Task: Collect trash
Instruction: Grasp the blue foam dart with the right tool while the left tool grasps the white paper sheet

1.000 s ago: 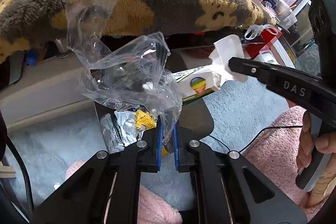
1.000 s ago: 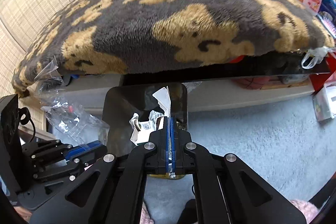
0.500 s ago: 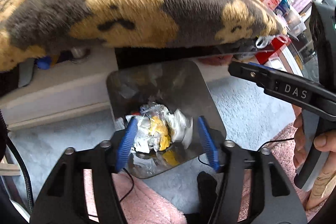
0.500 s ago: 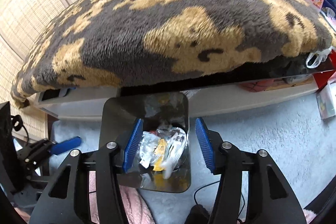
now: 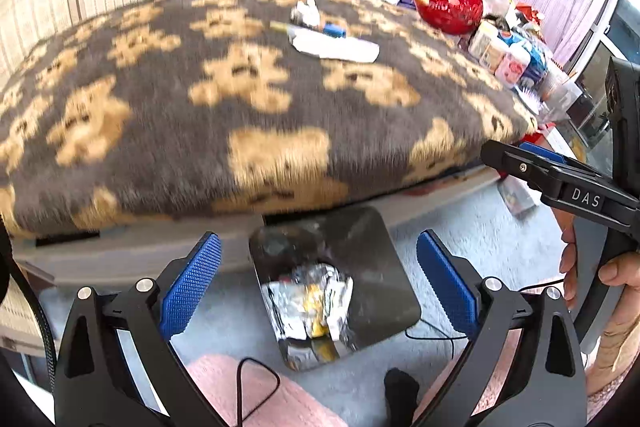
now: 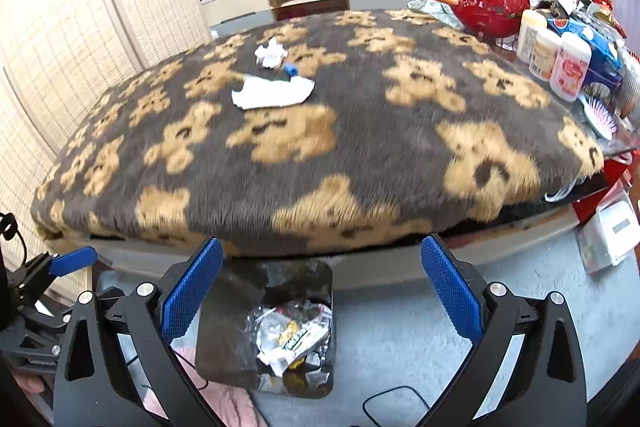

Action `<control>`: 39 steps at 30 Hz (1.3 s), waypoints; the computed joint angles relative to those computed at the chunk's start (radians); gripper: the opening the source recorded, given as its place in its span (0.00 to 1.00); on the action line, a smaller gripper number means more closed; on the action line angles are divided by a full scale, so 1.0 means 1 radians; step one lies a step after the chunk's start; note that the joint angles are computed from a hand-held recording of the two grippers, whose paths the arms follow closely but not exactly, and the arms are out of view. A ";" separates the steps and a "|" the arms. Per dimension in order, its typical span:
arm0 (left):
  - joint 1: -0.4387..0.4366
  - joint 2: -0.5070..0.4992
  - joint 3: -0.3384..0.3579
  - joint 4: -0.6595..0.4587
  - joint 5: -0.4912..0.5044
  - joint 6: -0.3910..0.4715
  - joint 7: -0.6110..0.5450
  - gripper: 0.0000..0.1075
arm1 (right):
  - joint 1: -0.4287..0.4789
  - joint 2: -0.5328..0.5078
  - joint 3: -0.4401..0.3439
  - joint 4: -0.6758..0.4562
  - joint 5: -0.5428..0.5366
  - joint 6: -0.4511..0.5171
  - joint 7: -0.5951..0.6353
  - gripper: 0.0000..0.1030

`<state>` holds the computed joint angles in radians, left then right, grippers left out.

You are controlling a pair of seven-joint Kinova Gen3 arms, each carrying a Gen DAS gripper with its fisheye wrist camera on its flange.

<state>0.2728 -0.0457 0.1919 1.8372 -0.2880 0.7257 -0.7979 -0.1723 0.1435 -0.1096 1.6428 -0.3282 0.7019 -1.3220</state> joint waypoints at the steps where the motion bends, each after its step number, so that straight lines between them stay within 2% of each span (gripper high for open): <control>1: -0.002 0.003 -0.001 -0.011 -0.005 0.004 -0.005 0.87 | 0.000 0.004 0.002 -0.013 0.002 0.005 -0.005 0.97; 12: -0.021 0.100 -0.050 -0.143 -0.016 0.001 -0.093 0.87 | -0.032 0.123 0.004 -0.212 0.076 0.047 -0.103 0.97; 22: -0.046 0.246 -0.113 -0.300 0.070 -0.006 -0.229 0.86 | -0.052 0.318 -0.001 -0.494 0.125 0.127 -0.183 0.97; 27: -0.061 0.309 -0.127 -0.368 0.112 -0.002 -0.301 0.83 | -0.052 0.433 -0.025 -0.664 0.108 0.210 -0.177 0.95; 30: -0.063 0.339 -0.138 -0.400 0.124 -0.006 -0.336 0.80 | -0.066 0.494 -0.027 -0.748 0.110 0.241 -0.173 0.84; 33: -0.083 0.369 -0.141 -0.431 0.160 -0.005 -0.368 0.78 | -0.067 0.571 -0.040 -0.869 0.089 0.318 -0.165 0.69; 35: -0.088 0.379 -0.147 -0.439 0.174 -0.009 -0.376 0.78 | -0.083 0.621 -0.036 -0.946 0.089 0.364 -0.166 0.51; 37: -0.094 0.390 -0.148 -0.451 0.187 -0.007 -0.392 0.78 | -0.095 0.654 -0.033 -0.998 0.092 0.395 -0.163 0.40; 39: -0.095 0.404 -0.153 -0.467 0.191 -0.001 -0.402 0.78 | -0.108 0.689 -0.031 -1.053 0.095 0.426 -0.159 0.34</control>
<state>0.1775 0.3585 0.0391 1.3702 -0.0968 0.7250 -1.2003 -0.2802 0.8327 -0.1410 0.5898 -0.2335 1.1280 -1.4808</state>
